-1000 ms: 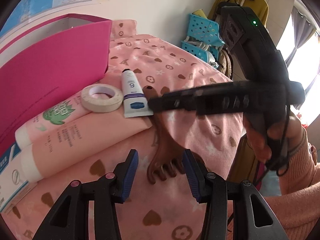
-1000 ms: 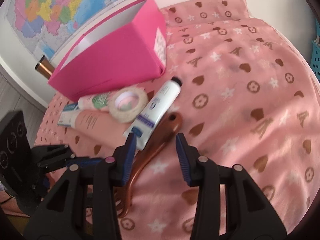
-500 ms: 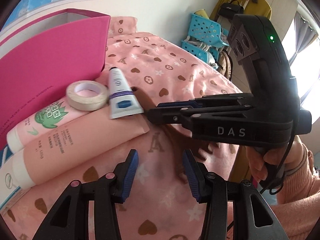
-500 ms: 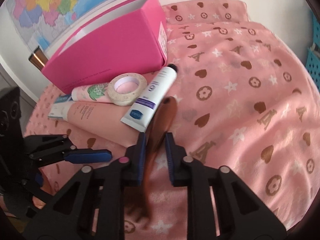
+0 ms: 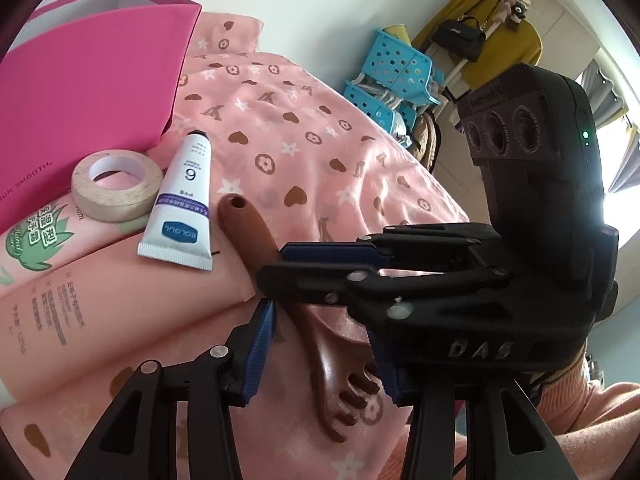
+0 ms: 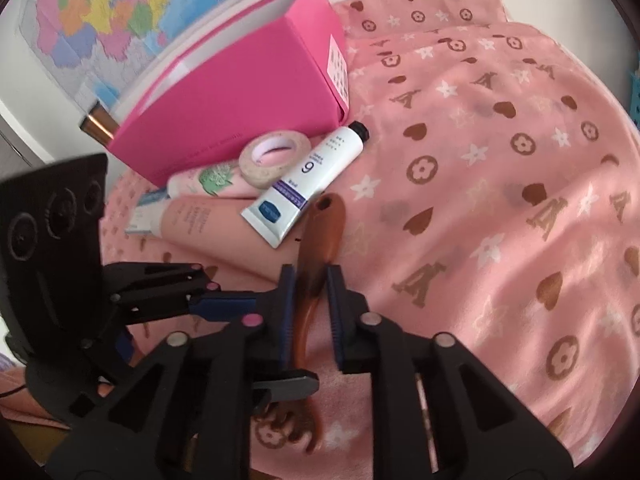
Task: Organize rigid objects
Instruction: 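Grasp the brown wooden comb by its handle with the right gripper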
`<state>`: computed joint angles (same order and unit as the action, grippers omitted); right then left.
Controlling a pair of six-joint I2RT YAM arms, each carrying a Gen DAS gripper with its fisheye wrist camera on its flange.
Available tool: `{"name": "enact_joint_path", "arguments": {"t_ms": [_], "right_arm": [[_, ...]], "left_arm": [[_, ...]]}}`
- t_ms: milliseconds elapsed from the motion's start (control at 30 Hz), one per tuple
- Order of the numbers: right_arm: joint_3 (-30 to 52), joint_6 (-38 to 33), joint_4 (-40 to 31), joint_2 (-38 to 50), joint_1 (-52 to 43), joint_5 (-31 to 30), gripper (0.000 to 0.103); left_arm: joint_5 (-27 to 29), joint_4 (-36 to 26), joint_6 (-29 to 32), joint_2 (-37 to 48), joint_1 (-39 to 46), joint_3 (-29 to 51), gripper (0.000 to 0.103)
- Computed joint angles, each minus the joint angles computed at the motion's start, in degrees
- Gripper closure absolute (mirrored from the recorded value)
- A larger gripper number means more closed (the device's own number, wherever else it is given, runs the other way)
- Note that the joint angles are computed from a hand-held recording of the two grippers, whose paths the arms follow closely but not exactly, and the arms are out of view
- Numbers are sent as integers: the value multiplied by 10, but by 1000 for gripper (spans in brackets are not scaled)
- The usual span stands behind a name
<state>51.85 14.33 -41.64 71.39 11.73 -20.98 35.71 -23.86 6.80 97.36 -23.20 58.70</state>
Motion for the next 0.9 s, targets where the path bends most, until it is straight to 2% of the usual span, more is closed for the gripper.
{"name": "enact_joint_path", "arguments": {"t_ms": [167,367,533,600,633,767,833,900], "right_arm": [[11,-7,6,19,29,44,77],[-9,10,23,-1,23,43,83],[-35,17,37,-39,-21,-26,87],[-38,18,37,-52,-23,-44,88],[-38,19,38,-57,-22,-54,88],[-28,23,35,-50,0,-41,88],[-19,16,27,-37,4,-41,85],[-13,12,22,-24,11,-39,81]], "left_arm": [[4,2,1,-4,5,-6,57],[5,2,1,-5,8,-6,57],[4,13,-8,-1,5,-6,57],[3,16,-9,-1,3,-7,59],[4,21,-9,-4,3,-10,65],[-17,33,-14,-11,-3,-20,69],[-12,36,-12,-13,2,-24,74],[-9,33,-7,-15,4,-25,74]]}}
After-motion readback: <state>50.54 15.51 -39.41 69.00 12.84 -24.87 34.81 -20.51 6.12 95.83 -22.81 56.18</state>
